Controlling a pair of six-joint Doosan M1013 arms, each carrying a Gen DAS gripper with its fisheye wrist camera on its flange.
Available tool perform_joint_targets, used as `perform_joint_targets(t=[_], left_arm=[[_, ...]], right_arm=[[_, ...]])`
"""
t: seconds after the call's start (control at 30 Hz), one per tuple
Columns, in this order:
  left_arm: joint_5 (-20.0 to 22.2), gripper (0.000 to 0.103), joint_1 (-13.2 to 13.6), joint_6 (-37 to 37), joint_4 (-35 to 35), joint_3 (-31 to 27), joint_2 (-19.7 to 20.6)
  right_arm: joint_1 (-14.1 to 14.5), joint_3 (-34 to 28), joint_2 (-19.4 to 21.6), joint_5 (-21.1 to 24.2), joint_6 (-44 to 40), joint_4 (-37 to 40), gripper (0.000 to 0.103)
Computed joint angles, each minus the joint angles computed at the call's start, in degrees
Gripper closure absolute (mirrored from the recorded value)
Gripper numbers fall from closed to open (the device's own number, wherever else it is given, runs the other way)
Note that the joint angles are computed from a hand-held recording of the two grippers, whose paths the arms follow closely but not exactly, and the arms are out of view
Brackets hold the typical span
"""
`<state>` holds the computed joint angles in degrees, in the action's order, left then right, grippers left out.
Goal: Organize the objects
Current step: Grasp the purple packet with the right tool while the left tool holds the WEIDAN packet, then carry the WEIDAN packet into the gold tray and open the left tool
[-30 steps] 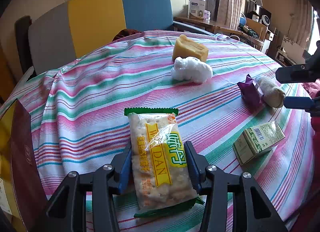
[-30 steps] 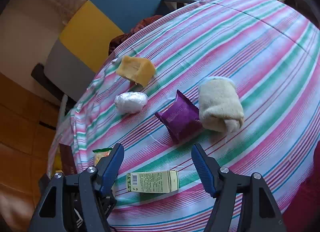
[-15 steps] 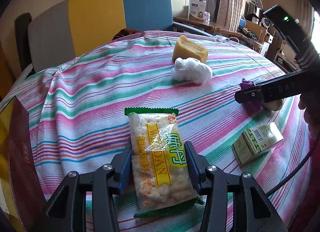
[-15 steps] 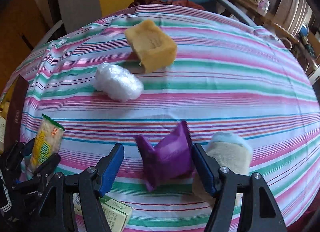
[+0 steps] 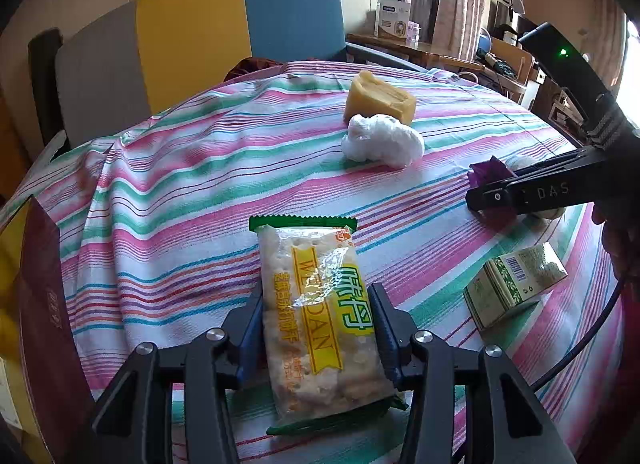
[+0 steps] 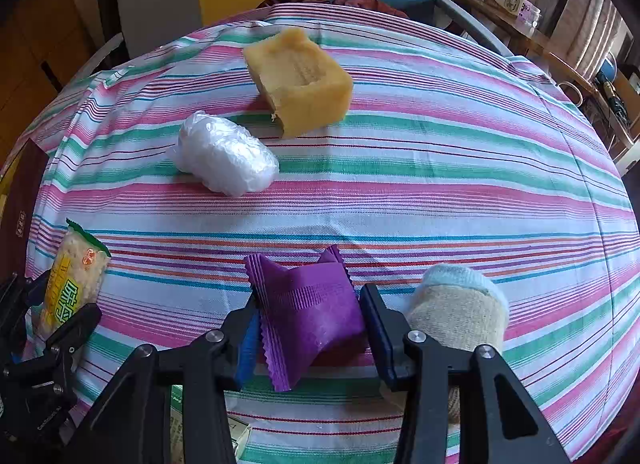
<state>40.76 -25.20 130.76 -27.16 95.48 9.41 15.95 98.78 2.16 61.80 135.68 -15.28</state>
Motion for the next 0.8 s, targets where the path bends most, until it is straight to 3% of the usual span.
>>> perform_joint_targets(t=[0.23, 0.57, 0.67, 0.8], left_arm=[[7.77, 0.055, 2.76, -2.82, -4.39, -2.06, -0.02], [9.57, 0.055, 6.67, -3.71, -7.61, -2.14, -3.28], [12.51, 0.055, 9.49, -8.2, -8.55, -4.25, -2.33], [11.47, 0.055, 12.99, -14.84, -6.02, -6.93, -0.67]], right_arm=[[0.39, 0.33, -0.16, -0.36, -0.28, -1.37, 0.057], [1.2, 0.28, 0.23, -0.47, 0.05, -2.58, 0.057], [1.28, 0.17, 0.35, -0.35, 0.17, -2.65, 0.057], [1.48, 0.27, 0.35, -0.1, 0.27, -3.0, 0.057]])
